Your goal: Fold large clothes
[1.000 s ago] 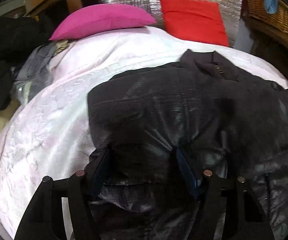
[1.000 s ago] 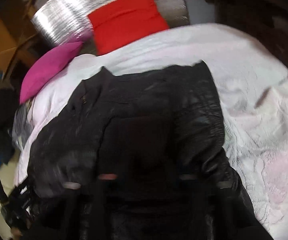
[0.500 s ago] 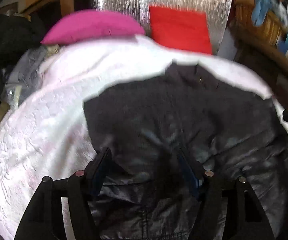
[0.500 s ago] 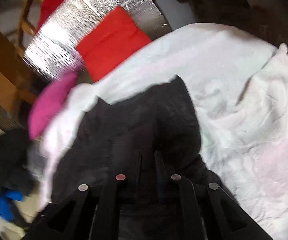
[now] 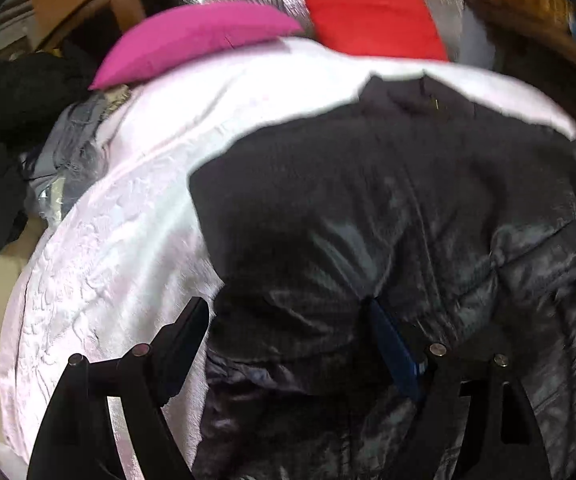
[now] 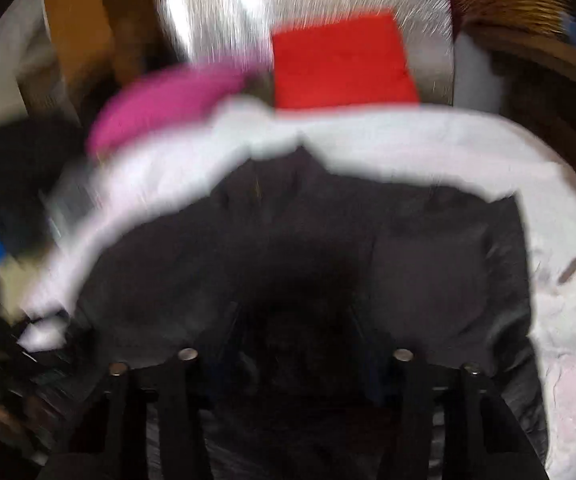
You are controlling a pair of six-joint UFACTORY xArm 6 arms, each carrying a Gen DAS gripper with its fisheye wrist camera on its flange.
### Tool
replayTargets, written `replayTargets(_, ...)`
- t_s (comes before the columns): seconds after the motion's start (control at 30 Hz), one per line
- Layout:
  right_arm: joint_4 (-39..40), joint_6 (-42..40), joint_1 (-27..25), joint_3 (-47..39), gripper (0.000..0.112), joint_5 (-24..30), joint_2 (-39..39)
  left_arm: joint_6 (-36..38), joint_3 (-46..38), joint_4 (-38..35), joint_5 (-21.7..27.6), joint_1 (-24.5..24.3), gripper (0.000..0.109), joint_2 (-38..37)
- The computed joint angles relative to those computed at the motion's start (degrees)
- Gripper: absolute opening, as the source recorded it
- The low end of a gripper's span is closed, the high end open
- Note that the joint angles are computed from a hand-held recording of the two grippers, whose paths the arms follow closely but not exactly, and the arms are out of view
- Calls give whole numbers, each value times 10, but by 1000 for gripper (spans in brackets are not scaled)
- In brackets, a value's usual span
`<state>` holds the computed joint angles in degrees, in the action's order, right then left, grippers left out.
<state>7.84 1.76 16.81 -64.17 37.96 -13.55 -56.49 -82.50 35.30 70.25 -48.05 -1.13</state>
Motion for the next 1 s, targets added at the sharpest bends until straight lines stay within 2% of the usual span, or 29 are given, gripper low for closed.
replayTargets(0.03, -36, 15, 4, -9, 51, 22, 17, -1, 3, 0, -3, 1, 83, -3)
replayTargets(0.1, -54, 13, 3, -9, 50, 25, 14, -7, 13, -6, -18, 5, 82, -17)
replayTargets(0.17, -10, -8, -9, -20, 50, 46, 5, -29, 30, 7, -40, 2, 82, -40)
replayTargets(0.23, 69, -46, -28, -5, 50, 18, -17, -48, 46, 27, -82, 8, 82, -62)
replayTargets(0.3, 91, -50, -36, 5, 51, -19, -27, -66, 48, 42, -99, 13, 82, -67)
replayTargets(0.37, 78, -32, -41, 4, 51, -21, -21, -64, 32, 32, -86, 22, 82, -51)
replayTargets(0.47, 19, 17, -51, -32, 51, 40, 30, -29, -1, -31, -51, 46, 83, -4)
replayTargets(0.53, 11, 1, -50, -27, 51, 27, 34, -27, 11, -74, -75, 64, 83, 0)
replayTargets(0.6, 35, -17, -57, -40, 51, 47, 29, -32, 13, -77, -79, 66, 83, -7)
replayTargets(0.63, 60, -25, -67, -38, 51, 39, 20, -36, 16, -63, -82, 63, 83, -14)
replayTargets(0.7, 63, -11, -91, -24, 51, 19, 3, -49, 19, -31, -75, 57, 83, -24)
replayTargets(0.8, 123, -8, -146, -42, 59, 48, 6, -77, 41, -8, -88, 53, 83, -54)
replayTargets(1.0, 259, -35, -244, -49, 65, 102, 8, -77, 102, -57, -160, 85, 83, -110)
